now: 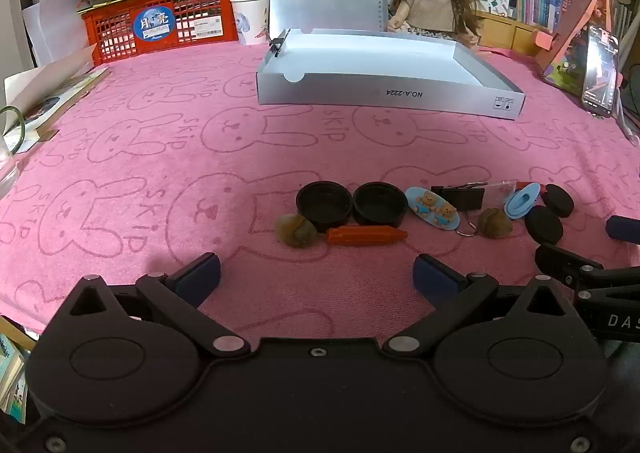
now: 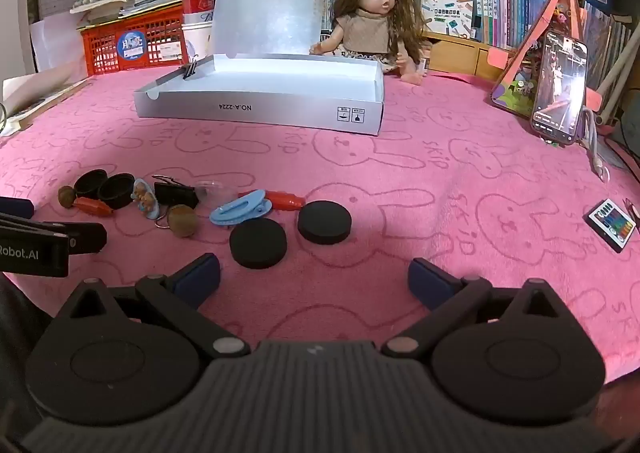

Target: Organize rigid objects

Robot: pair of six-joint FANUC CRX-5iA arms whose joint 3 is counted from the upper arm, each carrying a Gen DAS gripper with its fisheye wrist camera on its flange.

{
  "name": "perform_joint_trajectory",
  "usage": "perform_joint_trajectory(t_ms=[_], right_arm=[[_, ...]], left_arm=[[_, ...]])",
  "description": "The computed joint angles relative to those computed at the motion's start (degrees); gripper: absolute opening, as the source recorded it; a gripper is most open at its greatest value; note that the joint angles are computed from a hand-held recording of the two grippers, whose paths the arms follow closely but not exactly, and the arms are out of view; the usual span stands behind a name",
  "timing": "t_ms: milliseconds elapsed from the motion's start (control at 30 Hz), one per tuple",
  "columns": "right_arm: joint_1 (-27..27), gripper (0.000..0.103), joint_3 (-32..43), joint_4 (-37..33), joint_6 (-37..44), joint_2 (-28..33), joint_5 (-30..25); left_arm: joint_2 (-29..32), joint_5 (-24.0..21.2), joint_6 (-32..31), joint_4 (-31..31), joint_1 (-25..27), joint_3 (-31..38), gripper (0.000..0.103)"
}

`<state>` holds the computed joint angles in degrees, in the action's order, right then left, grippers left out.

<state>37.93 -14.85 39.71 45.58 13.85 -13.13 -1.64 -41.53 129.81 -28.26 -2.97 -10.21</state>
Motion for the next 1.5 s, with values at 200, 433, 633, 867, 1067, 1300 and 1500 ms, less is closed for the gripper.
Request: perform_joint_trajectory(t_ms=[200, 433, 633, 867, 1067, 1300, 1500], right_arm=[[0.0, 0.103, -0.2, 0.6, -0.5, 0.0, 0.1], [0.3, 0.103, 1.7, -3.3, 3.0, 0.6, -1.5], [0.5, 0.103, 1.5, -3.1, 2.7, 0.3, -1.7], [0.7, 0.103, 2.1, -4.6, 3.8, 0.4, -2.3], [0.4, 0.103, 0.6, -1.6, 0.8, 0.0, -1.1], [0.9, 0.103, 2.5, -5.8, 4.7, 0.3, -3.2], [0.8, 0.103, 2.2, -5.1, 4.1, 0.3, -2.9]], left_arm=[[0.0, -0.2, 0.3, -0.1, -0.1, 0.0, 0.103], [-0.2, -0.5, -0.1, 0.1, 0.0, -0.2, 0.103], [0.3, -0.7, -1.3, 1.1, 0.4, 0.3, 0.103], [0.4, -0.7, -1.5, 1.3, 0.5, 0.3, 0.103], [0.2, -0.1, -1.5, 0.9, 0.4, 0.0, 0.103], [-0.1, -0.1, -2.9, 1.9, 0.8, -0.1, 0.103], [0.0, -0.2, -3.0, 1.9, 0.8, -0.1, 0.103]])
